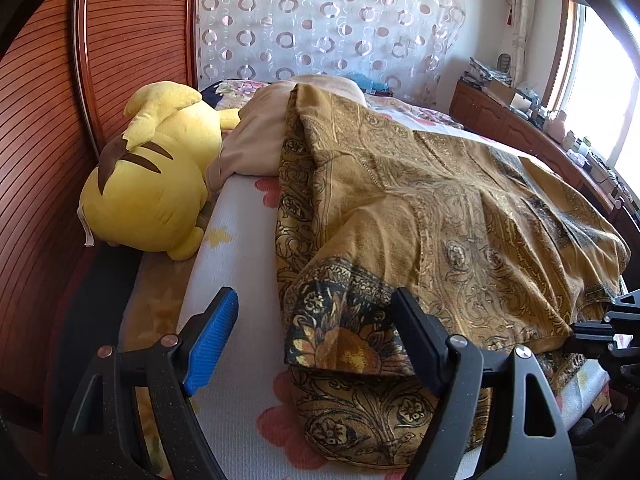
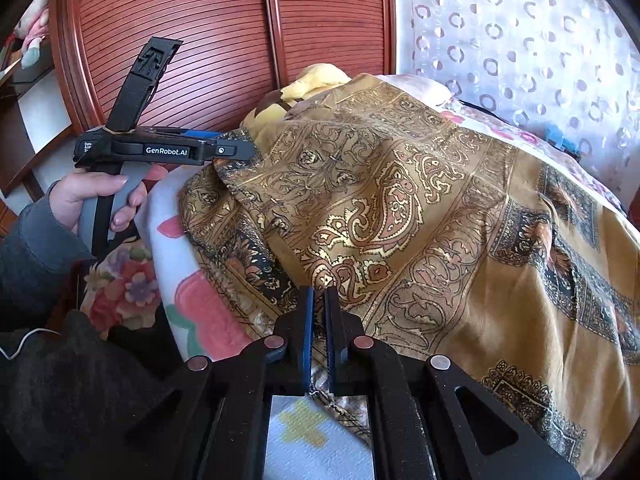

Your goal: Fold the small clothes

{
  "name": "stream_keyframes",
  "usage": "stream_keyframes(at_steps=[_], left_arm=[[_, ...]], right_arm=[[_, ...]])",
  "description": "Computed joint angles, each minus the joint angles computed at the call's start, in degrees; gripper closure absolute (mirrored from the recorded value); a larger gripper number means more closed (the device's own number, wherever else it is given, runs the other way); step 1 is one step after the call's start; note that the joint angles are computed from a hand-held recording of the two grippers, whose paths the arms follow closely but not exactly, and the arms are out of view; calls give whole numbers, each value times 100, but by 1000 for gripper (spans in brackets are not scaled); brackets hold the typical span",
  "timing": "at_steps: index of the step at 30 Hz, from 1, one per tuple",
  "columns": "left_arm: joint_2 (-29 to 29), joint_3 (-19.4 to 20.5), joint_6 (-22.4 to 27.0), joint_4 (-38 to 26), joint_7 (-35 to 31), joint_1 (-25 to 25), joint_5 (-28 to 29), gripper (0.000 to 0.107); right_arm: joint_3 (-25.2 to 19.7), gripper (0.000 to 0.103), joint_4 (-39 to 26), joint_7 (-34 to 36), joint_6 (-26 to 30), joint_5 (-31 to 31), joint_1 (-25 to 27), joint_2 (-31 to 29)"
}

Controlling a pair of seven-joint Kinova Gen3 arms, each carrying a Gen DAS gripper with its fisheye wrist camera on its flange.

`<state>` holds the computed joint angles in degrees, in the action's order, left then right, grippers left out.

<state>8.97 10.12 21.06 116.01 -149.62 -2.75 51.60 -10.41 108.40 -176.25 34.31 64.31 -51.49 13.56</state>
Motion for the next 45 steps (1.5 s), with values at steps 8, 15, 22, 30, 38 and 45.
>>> stream_keyframes(at_steps=[8, 15, 22, 30, 38, 45], left_arm=[[100, -2, 77, -116, 389, 49, -374, 28], [139, 146, 187, -136, 105, -172, -182, 34], [111, -5, 732, -66, -765, -302, 631, 60], [92, -212, 1242, -87, -1171, -280, 1084, 102], [-431, -305, 1786, -284, -1920, 234, 1943, 103], [-166, 18, 1855, -1225, -1498, 1092, 1708, 104]], right_arm=[[-73, 70, 23, -494, 514, 214, -136, -89], [-307, 54, 282, -1197, 1158, 607, -241, -234], [-508, 53, 723, -1912, 1445, 666, -150, -491], [-888, 53, 1395, -2843, 1880, 552, -33, -998], [-1427, 53, 1776, -3316, 2890, -9, -60, -1570], [-1928, 53, 1953, -3650, 3744, -389, -123, -1953]])
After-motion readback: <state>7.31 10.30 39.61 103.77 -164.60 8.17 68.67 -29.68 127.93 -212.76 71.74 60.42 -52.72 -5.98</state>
